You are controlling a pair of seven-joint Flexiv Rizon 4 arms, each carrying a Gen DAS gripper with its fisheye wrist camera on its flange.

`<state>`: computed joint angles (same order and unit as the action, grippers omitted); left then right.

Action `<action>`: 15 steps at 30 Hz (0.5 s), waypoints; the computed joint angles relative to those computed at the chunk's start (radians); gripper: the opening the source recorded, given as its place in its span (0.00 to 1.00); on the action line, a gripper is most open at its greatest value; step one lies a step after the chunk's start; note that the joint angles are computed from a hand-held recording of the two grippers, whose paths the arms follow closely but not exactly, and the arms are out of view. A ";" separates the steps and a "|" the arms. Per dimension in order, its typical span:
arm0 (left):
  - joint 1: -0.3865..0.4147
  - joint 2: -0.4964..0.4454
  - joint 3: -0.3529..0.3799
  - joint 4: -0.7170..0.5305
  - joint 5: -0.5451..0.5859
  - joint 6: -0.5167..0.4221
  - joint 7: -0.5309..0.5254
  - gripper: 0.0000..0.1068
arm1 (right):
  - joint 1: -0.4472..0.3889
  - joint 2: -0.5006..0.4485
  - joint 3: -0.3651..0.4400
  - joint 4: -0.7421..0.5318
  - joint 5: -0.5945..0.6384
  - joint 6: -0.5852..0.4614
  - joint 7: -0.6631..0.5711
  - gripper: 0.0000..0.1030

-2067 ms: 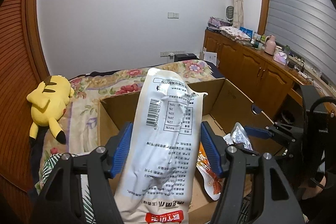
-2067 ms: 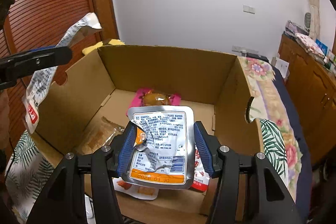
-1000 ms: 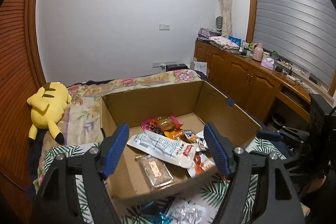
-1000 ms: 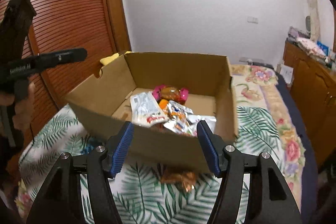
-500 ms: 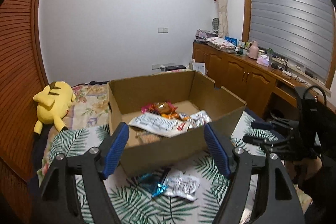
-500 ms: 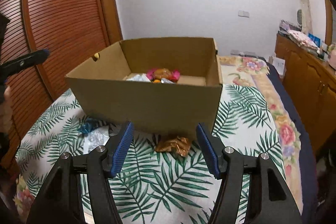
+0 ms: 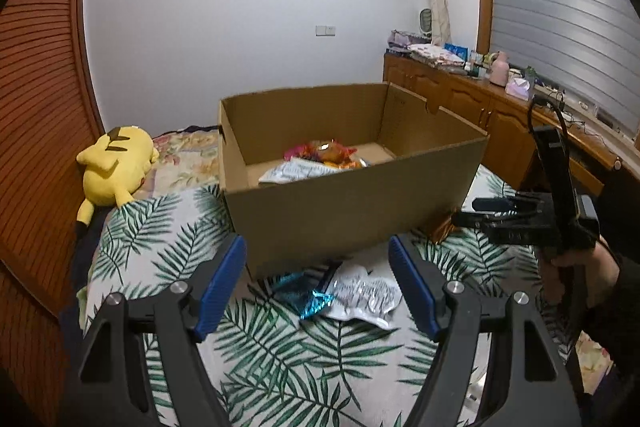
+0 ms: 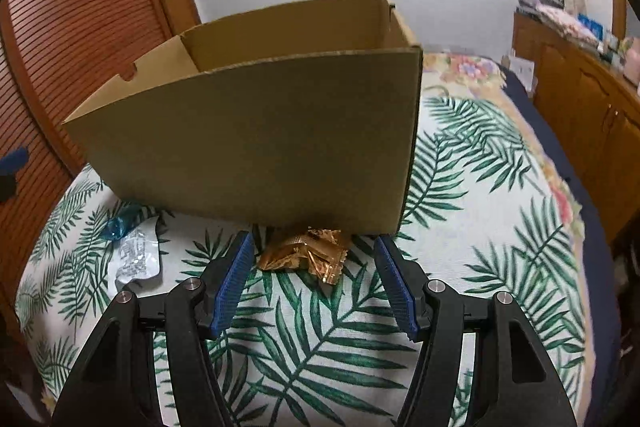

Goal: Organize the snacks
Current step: 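Withdraw both tools and lower them to the wrappers in front of the box, then grasp the gold foil wrapper with right tool while left grasps teal wrapper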

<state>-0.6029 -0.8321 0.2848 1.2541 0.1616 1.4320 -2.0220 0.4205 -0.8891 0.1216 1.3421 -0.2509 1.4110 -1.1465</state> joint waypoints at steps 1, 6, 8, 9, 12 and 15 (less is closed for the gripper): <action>0.002 -0.002 -0.005 0.003 -0.002 0.000 -0.001 0.70 | -0.003 -0.005 0.005 -0.008 0.001 -0.008 -0.001 0.62; 0.008 -0.012 -0.017 0.003 -0.013 -0.014 0.001 0.70 | -0.004 -0.025 0.022 -0.046 0.009 -0.056 -0.009 0.59; 0.012 -0.015 -0.025 0.001 -0.015 -0.022 0.002 0.70 | 0.010 -0.030 0.006 -0.057 0.006 -0.077 -0.002 0.55; 0.015 -0.017 -0.029 0.002 -0.017 -0.023 0.003 0.70 | 0.013 -0.031 0.002 -0.058 0.003 -0.083 -0.003 0.55; 0.018 -0.024 -0.036 -0.002 -0.021 -0.031 0.001 0.70 | 0.022 -0.036 -0.008 -0.067 0.001 -0.101 0.002 0.53; 0.013 -0.033 -0.026 -0.009 -0.020 -0.048 -0.014 0.70 | 0.022 -0.046 -0.006 -0.085 0.003 -0.125 0.004 0.53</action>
